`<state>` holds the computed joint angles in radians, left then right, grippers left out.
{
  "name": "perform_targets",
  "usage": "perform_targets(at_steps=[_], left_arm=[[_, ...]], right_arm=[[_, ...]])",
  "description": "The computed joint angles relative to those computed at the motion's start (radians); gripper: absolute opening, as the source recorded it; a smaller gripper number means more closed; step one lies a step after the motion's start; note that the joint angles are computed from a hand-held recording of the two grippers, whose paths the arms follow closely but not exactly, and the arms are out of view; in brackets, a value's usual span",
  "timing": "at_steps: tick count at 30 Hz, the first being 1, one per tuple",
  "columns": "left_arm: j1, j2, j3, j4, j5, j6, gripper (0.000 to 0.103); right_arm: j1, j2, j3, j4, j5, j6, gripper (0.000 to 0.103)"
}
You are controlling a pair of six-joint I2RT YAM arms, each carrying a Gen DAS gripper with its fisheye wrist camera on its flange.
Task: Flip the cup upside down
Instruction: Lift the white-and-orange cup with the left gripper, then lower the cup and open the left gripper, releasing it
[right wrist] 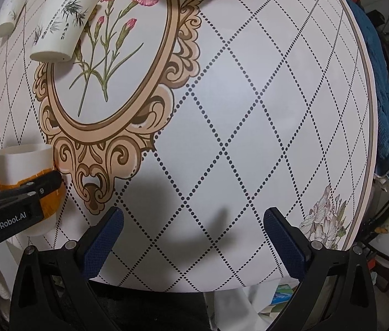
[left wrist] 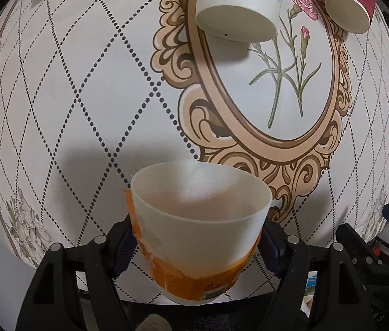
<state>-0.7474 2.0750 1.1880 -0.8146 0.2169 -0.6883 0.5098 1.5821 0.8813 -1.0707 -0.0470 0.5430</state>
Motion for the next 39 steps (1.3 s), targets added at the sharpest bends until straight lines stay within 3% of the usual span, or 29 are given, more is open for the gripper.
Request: perform_targets(at_steps=[1, 3, 12, 19, 27, 39], left_arm=[[0.005, -0.013, -0.021, 0.010, 0.000, 0.006, 0.084], [0.009, -0.044, -0.045, 0.008, -0.007, 0.014, 0.091], [-0.008, -0.074, -0.063, 0.013, -0.012, -0.006, 0.091], [-0.031, -0.259, -0.076, -0.106, -0.050, -0.047, 0.091], [-0.053, -0.518, -0.065, -0.302, -0.205, -0.117, 0.091], [0.095, -0.827, -0.256, -0.419, -0.282, -0.086, 0.091]], right_arm=[[-0.008, 0.007, -0.003, 0.010, 0.002, -0.005, 0.103], [0.001, 0.036, 0.022, 0.014, 0.001, 0.010, 0.103], [-0.014, 0.064, 0.030, 0.024, 0.010, 0.009, 0.103], [-0.039, 0.025, 0.012, 0.021, 0.014, -0.011, 0.103], [-0.013, -0.068, 0.080, -0.070, -0.031, -0.043, 0.103], [0.271, -0.066, 0.228, -0.082, -0.112, 0.183, 0.103]])
